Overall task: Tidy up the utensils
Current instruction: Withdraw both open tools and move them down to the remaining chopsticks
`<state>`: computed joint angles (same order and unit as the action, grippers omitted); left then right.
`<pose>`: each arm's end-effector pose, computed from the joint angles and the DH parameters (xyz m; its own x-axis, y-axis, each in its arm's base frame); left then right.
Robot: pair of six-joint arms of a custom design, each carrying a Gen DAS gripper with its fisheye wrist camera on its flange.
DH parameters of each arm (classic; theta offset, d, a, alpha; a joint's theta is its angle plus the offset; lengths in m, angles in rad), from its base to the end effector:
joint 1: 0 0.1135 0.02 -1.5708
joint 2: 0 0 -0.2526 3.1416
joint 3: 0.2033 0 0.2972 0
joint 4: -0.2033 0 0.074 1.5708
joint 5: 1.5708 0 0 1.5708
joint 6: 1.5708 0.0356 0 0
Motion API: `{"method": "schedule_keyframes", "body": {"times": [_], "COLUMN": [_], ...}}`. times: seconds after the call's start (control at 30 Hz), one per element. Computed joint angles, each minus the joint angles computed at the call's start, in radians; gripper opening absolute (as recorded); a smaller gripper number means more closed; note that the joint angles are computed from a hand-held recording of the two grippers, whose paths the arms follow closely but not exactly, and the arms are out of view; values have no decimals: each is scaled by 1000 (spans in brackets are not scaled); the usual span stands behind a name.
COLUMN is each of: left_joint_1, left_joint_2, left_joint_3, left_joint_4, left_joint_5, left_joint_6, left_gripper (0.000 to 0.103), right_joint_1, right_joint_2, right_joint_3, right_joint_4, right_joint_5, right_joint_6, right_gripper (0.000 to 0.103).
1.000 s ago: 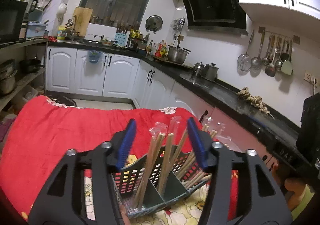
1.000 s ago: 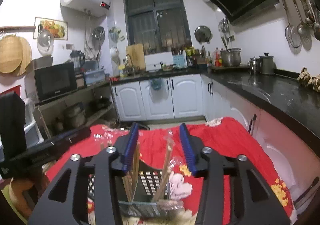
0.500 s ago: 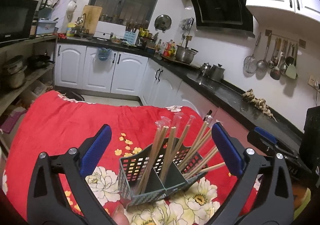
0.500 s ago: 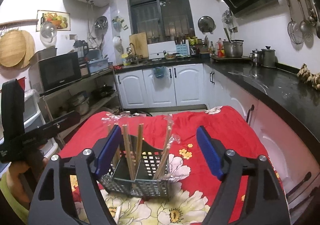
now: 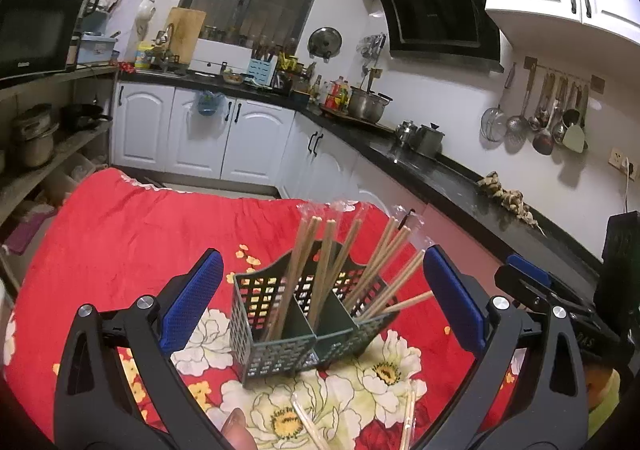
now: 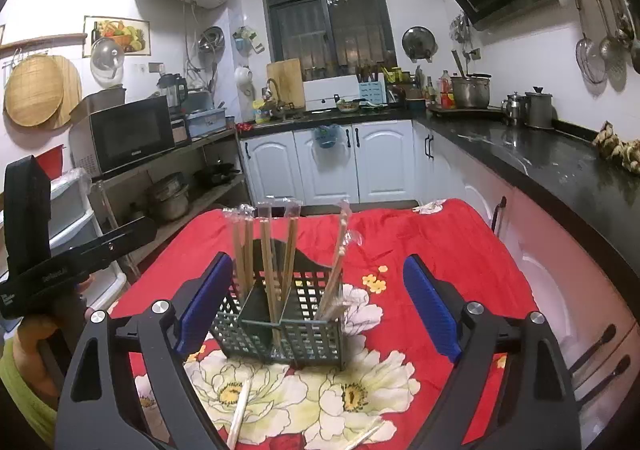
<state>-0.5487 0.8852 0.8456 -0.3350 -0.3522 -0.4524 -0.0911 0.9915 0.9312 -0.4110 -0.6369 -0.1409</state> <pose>0.2225 -0.1216 0.3182 -0.3750 -0.2516 -0.8922 0.0575 0.9543 -0.2933 0.2681 -0.0032 0.3206 -0.3838 -0.0783 -0.9201 -0.5135 0.8462 0.1422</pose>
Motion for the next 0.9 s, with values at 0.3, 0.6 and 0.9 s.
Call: {"method": "schedule_keyframes", "body": {"times": [0.3, 0.6, 0.9], "left_joint_1": [-64, -112, -150], "left_joint_2": [-15, -23, -28], "left_joint_3": [-27, -52, -78], "left_joint_4": [-20, -47, -72], "left_joint_5": [-38, -75, -104], "left_joint_6": [-23, -46, -78], "left_gripper": [92, 92, 92], "right_joint_1": [-30, -61, -73], "right_joint_2": [-44, -87, -107], "right_joint_3": [-36, -86, -118], "right_joint_4": [-50, -103, -139], "right_joint_5": [-27, -50, -47], "right_joint_6": [-53, -105, -157], "right_gripper": [88, 89, 89]}}
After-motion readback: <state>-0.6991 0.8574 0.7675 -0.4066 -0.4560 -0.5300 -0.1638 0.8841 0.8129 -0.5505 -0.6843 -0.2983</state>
